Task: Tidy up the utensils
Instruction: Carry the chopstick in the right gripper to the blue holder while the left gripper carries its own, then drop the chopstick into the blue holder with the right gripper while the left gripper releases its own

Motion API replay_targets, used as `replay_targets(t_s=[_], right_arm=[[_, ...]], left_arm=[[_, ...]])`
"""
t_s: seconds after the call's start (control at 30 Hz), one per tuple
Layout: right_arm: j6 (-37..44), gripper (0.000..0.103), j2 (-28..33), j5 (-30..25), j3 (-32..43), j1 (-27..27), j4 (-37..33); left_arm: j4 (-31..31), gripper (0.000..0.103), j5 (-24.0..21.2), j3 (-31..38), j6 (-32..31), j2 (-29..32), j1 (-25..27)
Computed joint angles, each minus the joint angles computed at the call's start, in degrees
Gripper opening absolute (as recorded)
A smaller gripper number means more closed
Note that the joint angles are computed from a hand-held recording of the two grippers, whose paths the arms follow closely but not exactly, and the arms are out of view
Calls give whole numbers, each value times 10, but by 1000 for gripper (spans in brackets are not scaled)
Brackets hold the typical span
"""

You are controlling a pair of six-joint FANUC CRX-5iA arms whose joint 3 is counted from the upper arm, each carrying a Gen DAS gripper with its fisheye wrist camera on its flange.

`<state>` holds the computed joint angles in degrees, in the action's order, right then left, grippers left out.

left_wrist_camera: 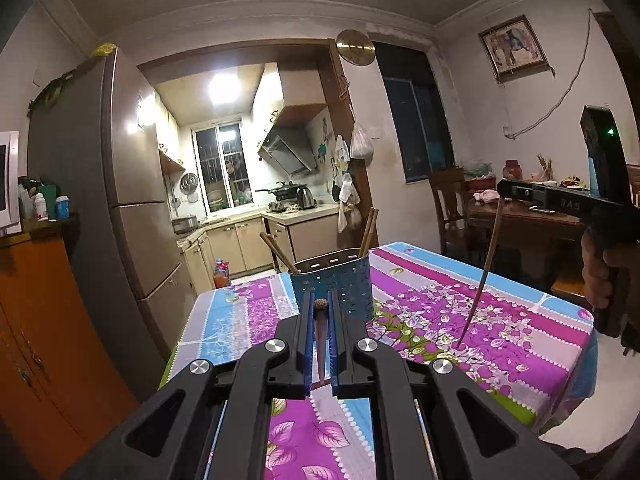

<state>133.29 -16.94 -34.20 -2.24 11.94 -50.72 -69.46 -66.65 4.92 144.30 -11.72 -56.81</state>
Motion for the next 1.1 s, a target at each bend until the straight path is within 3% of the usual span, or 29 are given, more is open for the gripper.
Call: replay_targets(t_s=[0.43, 0.67, 0.83, 1.1], right_arm=[[-62, 5, 27, -20, 40, 23, 56], [-55, 5, 45, -42, 74, 32, 61], [-58, 5, 66, -42, 112, 54, 81], [-57, 5, 121, -40, 216, 67, 78]], left_arm=[[177, 8, 82, 34, -95, -7, 128], [334, 8, 134, 62, -212, 6, 235], [412, 8, 165, 102, -285, 29, 291], [448, 8, 125, 270, -386, 130, 329]])
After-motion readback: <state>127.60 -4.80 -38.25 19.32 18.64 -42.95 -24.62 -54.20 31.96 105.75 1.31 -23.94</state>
